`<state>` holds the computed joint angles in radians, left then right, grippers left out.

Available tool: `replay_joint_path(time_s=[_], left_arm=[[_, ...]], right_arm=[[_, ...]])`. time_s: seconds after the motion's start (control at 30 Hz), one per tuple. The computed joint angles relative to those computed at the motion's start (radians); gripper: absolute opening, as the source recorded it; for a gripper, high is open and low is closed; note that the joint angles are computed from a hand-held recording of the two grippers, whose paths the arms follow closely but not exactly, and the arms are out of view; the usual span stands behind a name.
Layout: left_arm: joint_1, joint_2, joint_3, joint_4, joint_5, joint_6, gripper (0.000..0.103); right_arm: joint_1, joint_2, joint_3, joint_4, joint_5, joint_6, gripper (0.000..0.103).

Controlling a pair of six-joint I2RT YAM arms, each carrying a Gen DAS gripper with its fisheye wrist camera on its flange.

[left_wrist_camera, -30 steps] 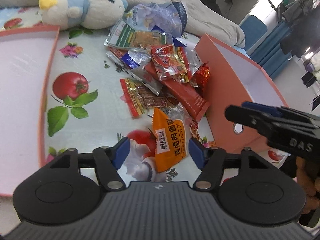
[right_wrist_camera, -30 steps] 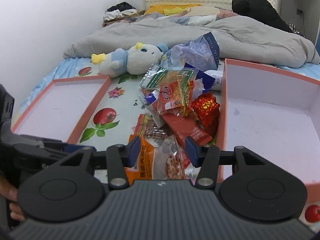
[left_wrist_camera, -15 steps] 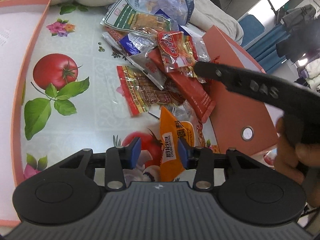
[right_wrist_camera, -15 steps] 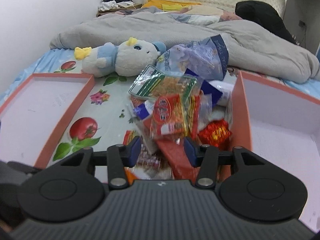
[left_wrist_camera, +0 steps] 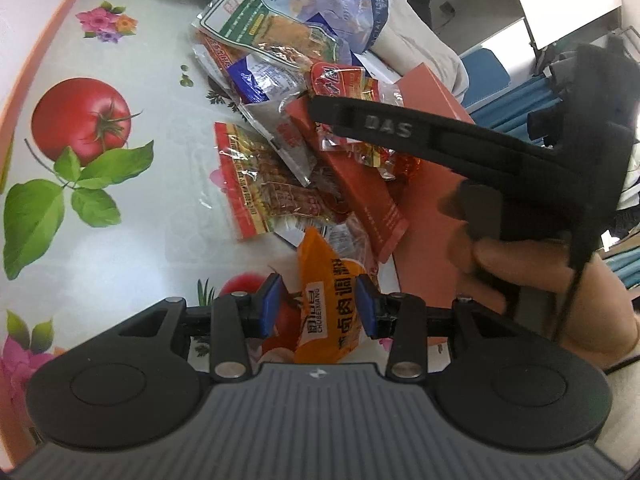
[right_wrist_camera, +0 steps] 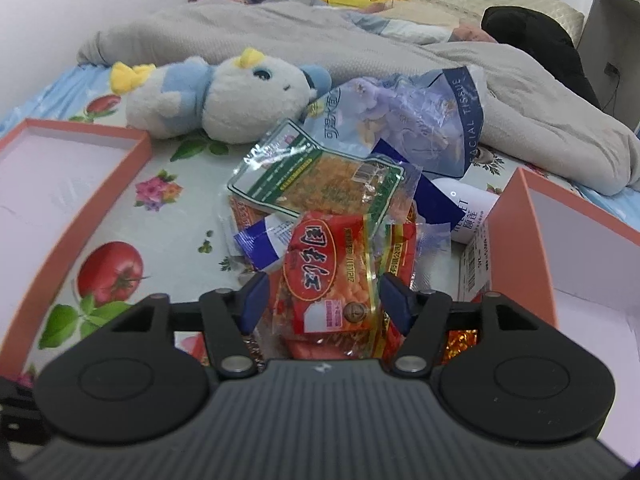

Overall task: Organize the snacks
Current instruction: 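Lift the orange bag with the left tool while the right tool lifts the red packet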

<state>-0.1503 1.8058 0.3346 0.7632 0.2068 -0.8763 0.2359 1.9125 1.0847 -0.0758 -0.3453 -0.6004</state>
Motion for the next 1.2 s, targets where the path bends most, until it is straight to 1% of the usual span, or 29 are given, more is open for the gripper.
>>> replay_joint_path(time_s=[0.07,0.13,0.17,0.2,0.23,0.27,0.3,0.37,0.43,0.5,0.53,0.57,0.67,0.7,0.87,0.97,1.03,1.07,1.2], left_arm=[[0.006,0.018,0.013,-0.005,0.012,0.007,0.038],[0.013,0.041,0.021,0.006,0.028,0.012,0.032],[0.012,0.047,0.024,0.011,0.032,0.013,0.026],[0.009,0.049,0.028,0.007,0.028,0.015,0.018],[0.004,0.051,0.031,0.000,0.022,0.018,0.013],[-0.001,0.049,0.033,-0.006,0.016,0.016,0.008],[-0.002,0.050,0.034,-0.006,0.014,0.015,0.007],[-0.011,0.039,0.029,-0.010,-0.003,0.017,0.005],[-0.021,0.019,0.016,-0.013,-0.033,0.012,0.004],[-0.027,-0.010,-0.005,-0.013,-0.052,0.004,0.003],[-0.031,-0.026,-0.013,-0.020,-0.062,0.002,0.003],[-0.035,-0.044,-0.022,-0.029,-0.073,0.000,0.003],[-0.051,-0.113,-0.050,-0.069,-0.109,-0.020,0.003],[-0.059,-0.139,-0.060,-0.085,-0.125,-0.031,0.003],[-0.110,-0.255,-0.101,-0.160,-0.219,-0.088,0.003],[-0.139,-0.345,-0.120,-0.229,-0.273,-0.111,0.002],[-0.170,-0.409,-0.124,-0.296,-0.316,-0.128,0.002],[-0.188,-0.451,-0.121,-0.349,-0.340,-0.142,0.002],[-0.252,-0.540,-0.100,-0.488,-0.423,-0.198,0.002]], right_arm=[[0.013,0.018,0.001,0.021,0.027,-0.005,0.063],[0.018,0.032,0.000,0.039,0.032,-0.012,0.063],[0.019,0.039,0.001,0.041,0.031,-0.015,0.064],[0.020,0.042,0.001,0.045,0.032,-0.018,0.063],[0.020,0.045,0.002,0.045,0.031,-0.022,0.060],[0.020,0.045,0.002,0.041,0.030,-0.027,0.054],[0.021,0.042,-0.002,0.043,0.030,-0.027,0.051],[0.021,0.033,-0.011,0.045,0.027,-0.030,0.045],[0.015,0.025,-0.009,0.026,0.013,-0.031,0.045],[0.008,0.007,-0.018,0.018,0.001,-0.035,0.037],[0.004,-0.002,-0.022,0.012,-0.005,-0.036,0.035],[-0.004,-0.013,-0.024,0.000,-0.020,-0.035,0.028],[-0.021,-0.045,-0.034,-0.019,-0.047,-0.031,0.020],[-0.028,-0.057,-0.039,-0.027,-0.058,-0.031,0.016],[-0.063,-0.133,-0.087,-0.044,-0.114,-0.042,0.011],[-0.087,-0.180,-0.114,-0.056,-0.148,-0.038,0.010],[-0.108,-0.209,-0.123,-0.072,-0.171,-0.042,0.010],[-0.119,-0.222,-0.128,-0.081,-0.183,-0.045,0.010],[-0.170,-0.270,-0.128,-0.146,-0.235,-0.058,0.010]])
